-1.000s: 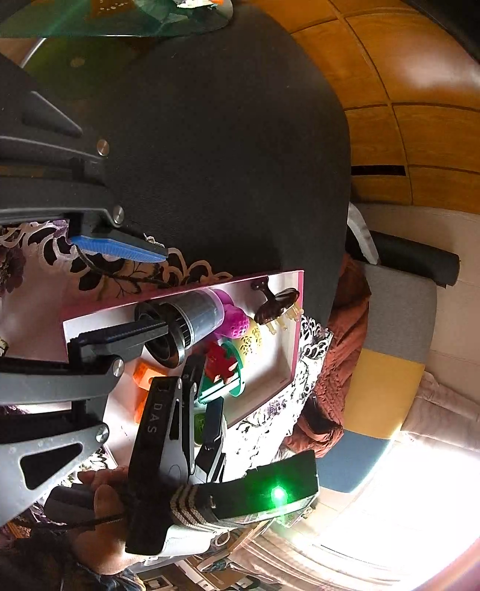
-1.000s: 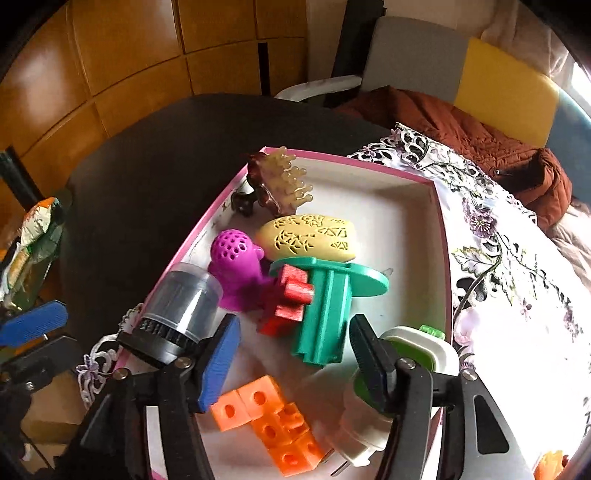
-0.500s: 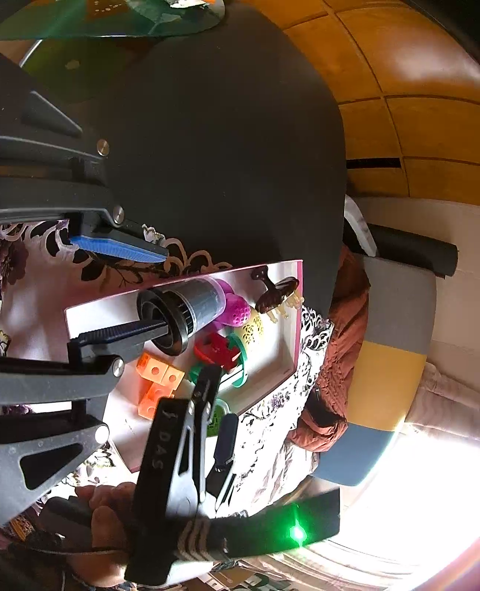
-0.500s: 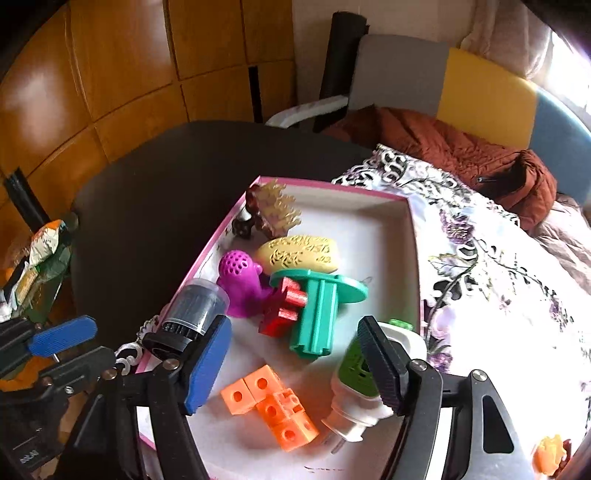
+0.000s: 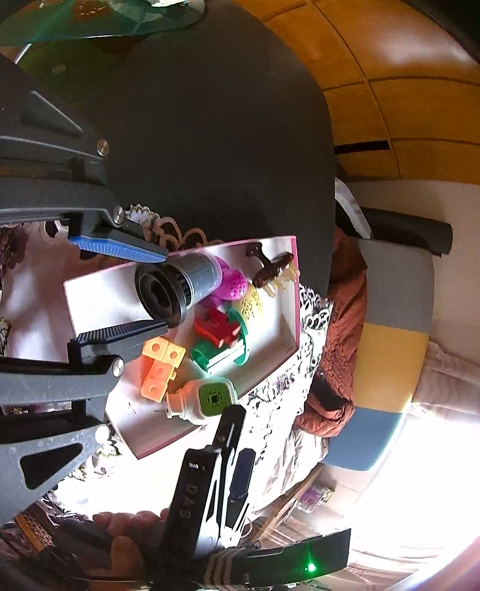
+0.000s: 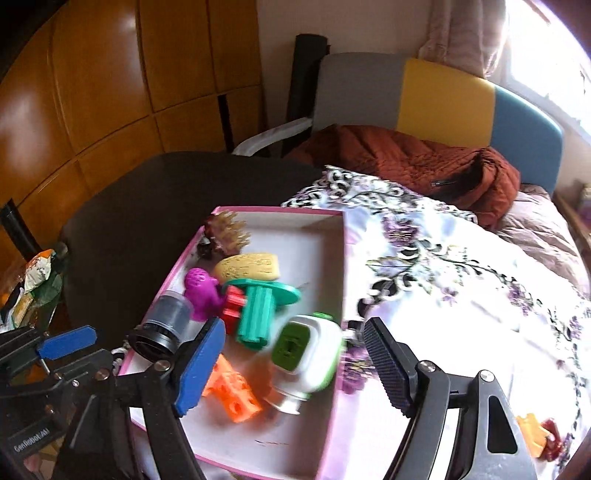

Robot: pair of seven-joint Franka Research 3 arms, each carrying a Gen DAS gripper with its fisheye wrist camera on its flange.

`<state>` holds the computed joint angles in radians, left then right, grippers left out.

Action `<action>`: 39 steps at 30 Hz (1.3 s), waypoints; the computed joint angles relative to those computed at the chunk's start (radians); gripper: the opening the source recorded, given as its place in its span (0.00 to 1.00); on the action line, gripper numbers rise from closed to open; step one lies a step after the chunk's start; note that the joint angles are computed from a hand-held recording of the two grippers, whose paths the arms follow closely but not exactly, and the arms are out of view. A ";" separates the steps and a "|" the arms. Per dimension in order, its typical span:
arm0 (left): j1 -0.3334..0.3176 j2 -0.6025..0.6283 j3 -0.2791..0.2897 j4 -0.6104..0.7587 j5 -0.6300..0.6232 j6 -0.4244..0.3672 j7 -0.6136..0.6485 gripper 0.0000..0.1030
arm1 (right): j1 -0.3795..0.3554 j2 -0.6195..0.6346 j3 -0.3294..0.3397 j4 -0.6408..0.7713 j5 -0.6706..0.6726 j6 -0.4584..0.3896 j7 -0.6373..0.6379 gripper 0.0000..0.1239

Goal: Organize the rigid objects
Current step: 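Move both grippers back to the orange piece and red tube on the cloth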

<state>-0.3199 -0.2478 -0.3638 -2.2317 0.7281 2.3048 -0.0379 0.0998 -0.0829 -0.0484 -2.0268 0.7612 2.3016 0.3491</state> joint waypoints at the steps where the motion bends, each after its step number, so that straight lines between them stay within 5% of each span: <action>1: -0.001 0.006 -0.001 0.008 0.002 0.000 0.009 0.31 | -0.005 0.004 -0.005 0.006 -0.002 0.004 0.001 0.63; 16: -0.040 0.153 0.013 0.161 0.037 0.017 0.130 0.31 | -0.143 0.180 -0.044 0.231 -0.061 0.109 0.128 0.64; 27: -0.098 0.317 0.046 0.348 0.051 0.005 0.263 0.31 | -0.247 0.417 -0.082 0.436 -0.206 0.439 0.546 0.66; 29: -0.111 0.351 0.054 0.388 0.047 0.004 0.290 0.31 | -0.267 0.464 -0.104 0.510 -0.234 0.373 0.706 0.66; 35: -0.148 0.464 0.081 0.510 0.014 0.030 0.383 0.31 | -0.351 0.531 -0.068 0.626 -0.248 0.251 0.898 0.67; 39: -0.172 0.540 0.096 0.594 -0.023 0.058 0.467 0.31 | -0.369 0.521 -0.057 0.603 -0.263 0.259 0.951 0.67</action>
